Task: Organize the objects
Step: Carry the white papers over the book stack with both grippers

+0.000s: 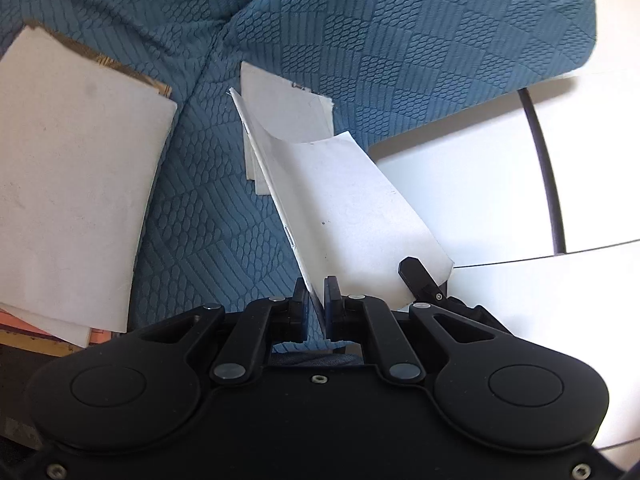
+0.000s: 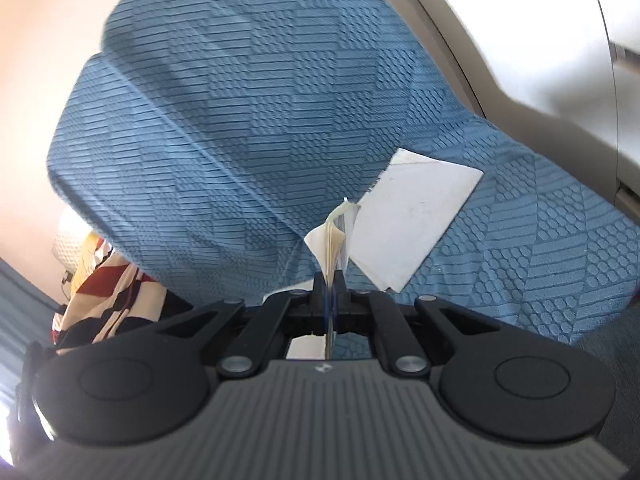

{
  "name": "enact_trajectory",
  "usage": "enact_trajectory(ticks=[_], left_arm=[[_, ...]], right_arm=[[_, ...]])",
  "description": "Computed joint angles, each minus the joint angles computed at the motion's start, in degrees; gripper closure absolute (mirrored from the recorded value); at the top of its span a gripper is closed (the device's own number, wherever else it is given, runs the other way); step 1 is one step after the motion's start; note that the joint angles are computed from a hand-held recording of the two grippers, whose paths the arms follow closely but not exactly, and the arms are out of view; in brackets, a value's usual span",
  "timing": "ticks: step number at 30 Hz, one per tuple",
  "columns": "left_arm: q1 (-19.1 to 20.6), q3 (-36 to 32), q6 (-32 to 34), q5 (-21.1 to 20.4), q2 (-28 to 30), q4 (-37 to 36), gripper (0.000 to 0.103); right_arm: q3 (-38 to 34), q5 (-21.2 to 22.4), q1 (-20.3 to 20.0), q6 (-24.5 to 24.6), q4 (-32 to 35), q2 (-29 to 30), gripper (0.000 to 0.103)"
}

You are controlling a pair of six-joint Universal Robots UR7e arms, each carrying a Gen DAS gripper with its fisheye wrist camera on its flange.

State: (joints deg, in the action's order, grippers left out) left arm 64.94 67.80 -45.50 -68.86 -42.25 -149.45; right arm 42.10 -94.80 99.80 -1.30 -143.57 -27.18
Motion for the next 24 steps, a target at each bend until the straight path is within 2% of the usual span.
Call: enact_trajectory(ticks=[3, 10, 16, 24], left_arm=[[-0.75, 0.85, 1.42, 1.07, -1.83, 1.13, 0.097], [0.03, 6.01, 0.83, -3.06, -7.62, -2.83, 0.097], [-0.06, 8.79, 2.59, -2.29, -12.21, -4.17, 0.097], [-0.53, 15.63, 4.33, 1.08, -18.99, -6.11, 0.097]], right_arm=[[1.56, -0.46, 1.17, 0.1, -1.15, -1.13, 0.098], [0.43, -1.74, 4.2, -0.08, -0.81, -0.8, 0.098], [-0.51, -3.49, 6.63, -0.03, -0.62, 0.5, 0.098], [0.75, -2.1, 8.47, -0.29, -2.01, 1.56, 0.098]])
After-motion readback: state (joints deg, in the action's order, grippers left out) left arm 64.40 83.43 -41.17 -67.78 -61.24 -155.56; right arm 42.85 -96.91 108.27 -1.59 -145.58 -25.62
